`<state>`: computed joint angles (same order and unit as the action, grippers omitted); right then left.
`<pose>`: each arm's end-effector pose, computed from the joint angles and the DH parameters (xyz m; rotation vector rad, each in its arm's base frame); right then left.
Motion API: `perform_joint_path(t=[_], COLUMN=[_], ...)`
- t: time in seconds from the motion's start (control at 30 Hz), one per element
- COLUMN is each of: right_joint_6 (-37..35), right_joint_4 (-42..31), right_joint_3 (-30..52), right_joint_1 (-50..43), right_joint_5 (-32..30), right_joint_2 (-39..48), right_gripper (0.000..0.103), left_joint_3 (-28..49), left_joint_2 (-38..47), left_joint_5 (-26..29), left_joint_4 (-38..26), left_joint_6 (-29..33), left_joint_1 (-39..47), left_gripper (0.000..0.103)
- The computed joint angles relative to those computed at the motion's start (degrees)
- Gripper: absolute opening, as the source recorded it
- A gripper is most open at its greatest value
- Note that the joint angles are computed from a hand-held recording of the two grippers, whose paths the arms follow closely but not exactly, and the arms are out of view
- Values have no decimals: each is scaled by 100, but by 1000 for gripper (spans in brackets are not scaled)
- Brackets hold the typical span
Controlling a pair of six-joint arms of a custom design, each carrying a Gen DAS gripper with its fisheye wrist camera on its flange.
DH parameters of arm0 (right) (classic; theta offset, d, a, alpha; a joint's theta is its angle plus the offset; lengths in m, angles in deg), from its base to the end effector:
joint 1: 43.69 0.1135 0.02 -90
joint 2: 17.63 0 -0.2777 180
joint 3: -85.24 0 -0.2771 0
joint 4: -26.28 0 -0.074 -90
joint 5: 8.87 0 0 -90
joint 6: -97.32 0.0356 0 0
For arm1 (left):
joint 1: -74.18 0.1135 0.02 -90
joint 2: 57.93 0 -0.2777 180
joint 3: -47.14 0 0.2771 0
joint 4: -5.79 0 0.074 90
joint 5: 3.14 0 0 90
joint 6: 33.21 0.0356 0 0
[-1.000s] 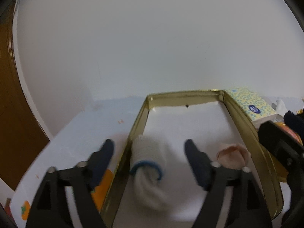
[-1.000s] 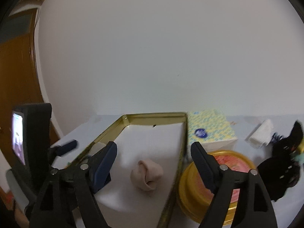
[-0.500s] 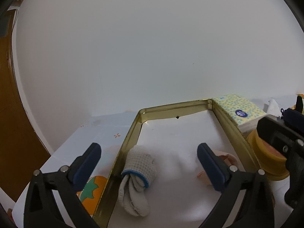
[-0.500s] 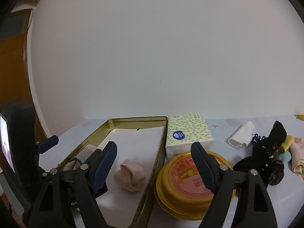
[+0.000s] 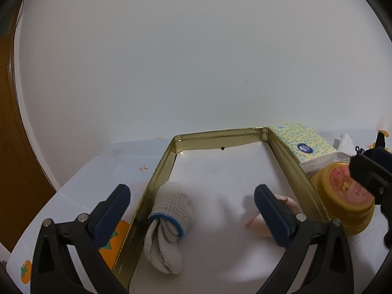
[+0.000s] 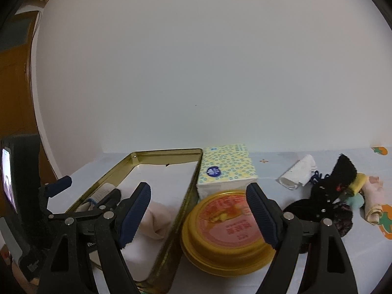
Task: Organize soft objects
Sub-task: 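Withdraw both open grippers from the tray back toward the soft items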
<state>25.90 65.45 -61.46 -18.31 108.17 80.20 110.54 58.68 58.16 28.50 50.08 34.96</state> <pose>0.2532 0.1022 0.0932 0.1795 1.9541 0.0268 0.3215 -0.2403 0.0865 0.2806 2.0128 0.0252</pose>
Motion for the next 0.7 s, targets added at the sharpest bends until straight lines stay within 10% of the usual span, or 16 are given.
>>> perform_joint_path(t=[0.7], right_joint_6=[-308], right_joint_4=[6], right_joint_3=[-1163], right_joint_1=[-1182], right_joint_5=[-419], right_joint_2=[-1283], right_gripper=[82], left_joint_3=[-529], left_joint_2=[-181], left_joint_5=[202], left_joint_4=[730], left_joint_6=[-445], left_joint_1=[-149], left_gripper=[102])
